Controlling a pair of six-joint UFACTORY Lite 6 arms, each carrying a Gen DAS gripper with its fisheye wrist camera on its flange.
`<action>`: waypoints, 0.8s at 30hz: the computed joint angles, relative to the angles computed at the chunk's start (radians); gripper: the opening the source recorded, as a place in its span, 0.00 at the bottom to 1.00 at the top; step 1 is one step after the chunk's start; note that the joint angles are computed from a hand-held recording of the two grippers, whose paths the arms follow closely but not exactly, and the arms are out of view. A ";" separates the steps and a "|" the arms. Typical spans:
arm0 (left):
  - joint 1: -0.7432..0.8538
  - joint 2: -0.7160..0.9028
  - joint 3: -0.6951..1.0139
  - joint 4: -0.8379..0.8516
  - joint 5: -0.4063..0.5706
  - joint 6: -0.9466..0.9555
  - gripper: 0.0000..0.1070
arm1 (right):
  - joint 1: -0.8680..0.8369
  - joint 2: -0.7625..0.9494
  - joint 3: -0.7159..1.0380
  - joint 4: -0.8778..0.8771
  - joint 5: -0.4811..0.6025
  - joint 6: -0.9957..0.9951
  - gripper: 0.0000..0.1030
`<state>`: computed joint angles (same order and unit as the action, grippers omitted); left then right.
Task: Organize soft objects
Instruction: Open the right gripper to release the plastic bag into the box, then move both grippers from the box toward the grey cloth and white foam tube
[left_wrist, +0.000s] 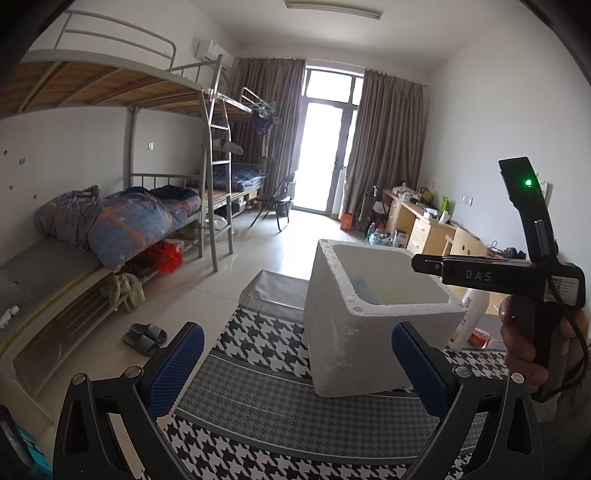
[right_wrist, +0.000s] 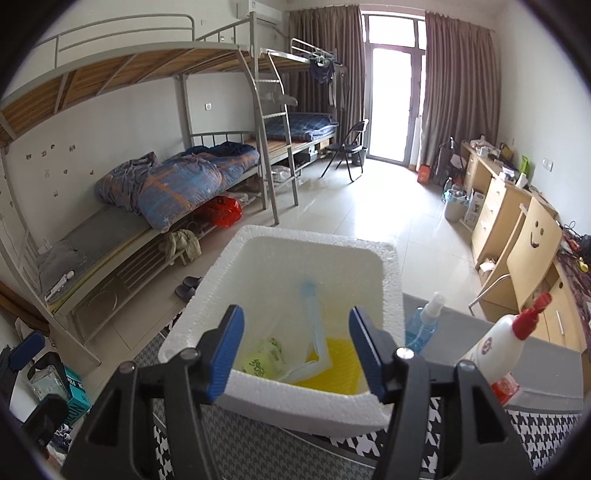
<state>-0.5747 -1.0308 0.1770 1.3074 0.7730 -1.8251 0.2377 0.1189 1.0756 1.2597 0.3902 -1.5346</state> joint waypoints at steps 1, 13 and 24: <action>0.000 0.000 0.000 0.000 -0.001 0.003 0.95 | -0.001 -0.009 -0.009 0.009 -0.002 -0.013 0.62; -0.124 0.007 0.025 -0.011 0.114 -0.042 0.95 | -0.081 -0.160 -0.139 0.132 0.079 -0.154 0.68; -0.328 0.069 0.069 -0.002 0.281 -0.103 0.95 | -0.184 -0.351 -0.304 0.242 0.190 -0.301 0.83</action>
<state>-0.9030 -0.9615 0.2460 1.3054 1.0541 -1.9277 0.0535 -0.2317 0.7718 1.5016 0.5803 -1.8355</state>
